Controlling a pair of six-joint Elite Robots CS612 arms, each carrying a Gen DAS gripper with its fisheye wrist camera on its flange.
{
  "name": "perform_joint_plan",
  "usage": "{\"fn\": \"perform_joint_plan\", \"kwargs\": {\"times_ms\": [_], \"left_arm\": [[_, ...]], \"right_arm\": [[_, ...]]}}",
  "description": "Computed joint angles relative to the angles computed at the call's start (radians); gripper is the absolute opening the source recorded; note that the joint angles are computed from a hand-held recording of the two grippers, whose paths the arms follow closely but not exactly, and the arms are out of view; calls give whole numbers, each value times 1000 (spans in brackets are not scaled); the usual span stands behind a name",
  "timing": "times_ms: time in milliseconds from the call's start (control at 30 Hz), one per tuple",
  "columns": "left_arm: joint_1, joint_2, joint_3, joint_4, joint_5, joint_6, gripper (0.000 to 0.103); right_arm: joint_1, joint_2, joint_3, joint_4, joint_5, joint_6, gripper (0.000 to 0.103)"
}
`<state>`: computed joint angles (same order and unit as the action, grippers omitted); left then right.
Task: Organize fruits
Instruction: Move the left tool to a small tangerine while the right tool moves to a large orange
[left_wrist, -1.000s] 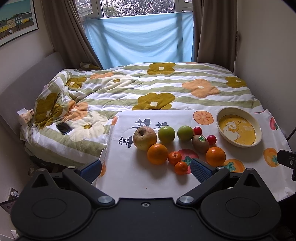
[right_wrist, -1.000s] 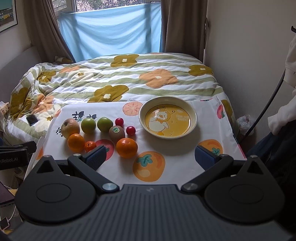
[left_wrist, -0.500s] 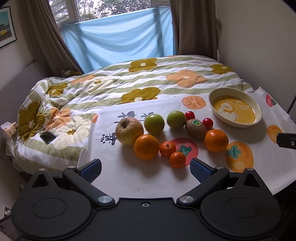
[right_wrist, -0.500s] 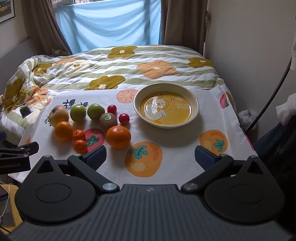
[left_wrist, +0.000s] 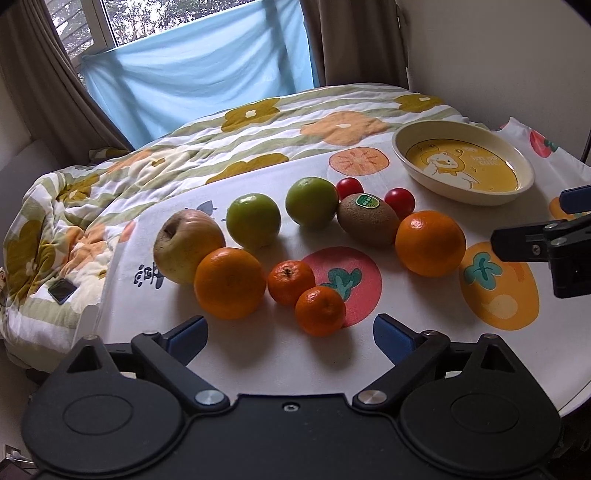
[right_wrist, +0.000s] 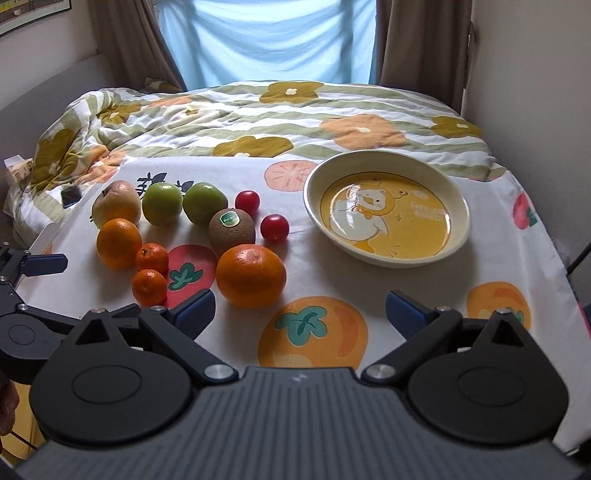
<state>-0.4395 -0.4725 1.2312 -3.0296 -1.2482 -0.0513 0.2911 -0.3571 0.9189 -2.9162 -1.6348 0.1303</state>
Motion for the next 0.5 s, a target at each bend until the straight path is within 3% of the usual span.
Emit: {"fn": "perform_joint_plan", "kwargs": {"times_ms": [267,500], "left_arm": [[-8,45,-62,48,-7,-3,76],[-9,65,-94,65,-4,-13,57]], "right_arm": [[-13,61,-87,42,94,10,103],[-15,90,-137,65,127,-15,97]]}}
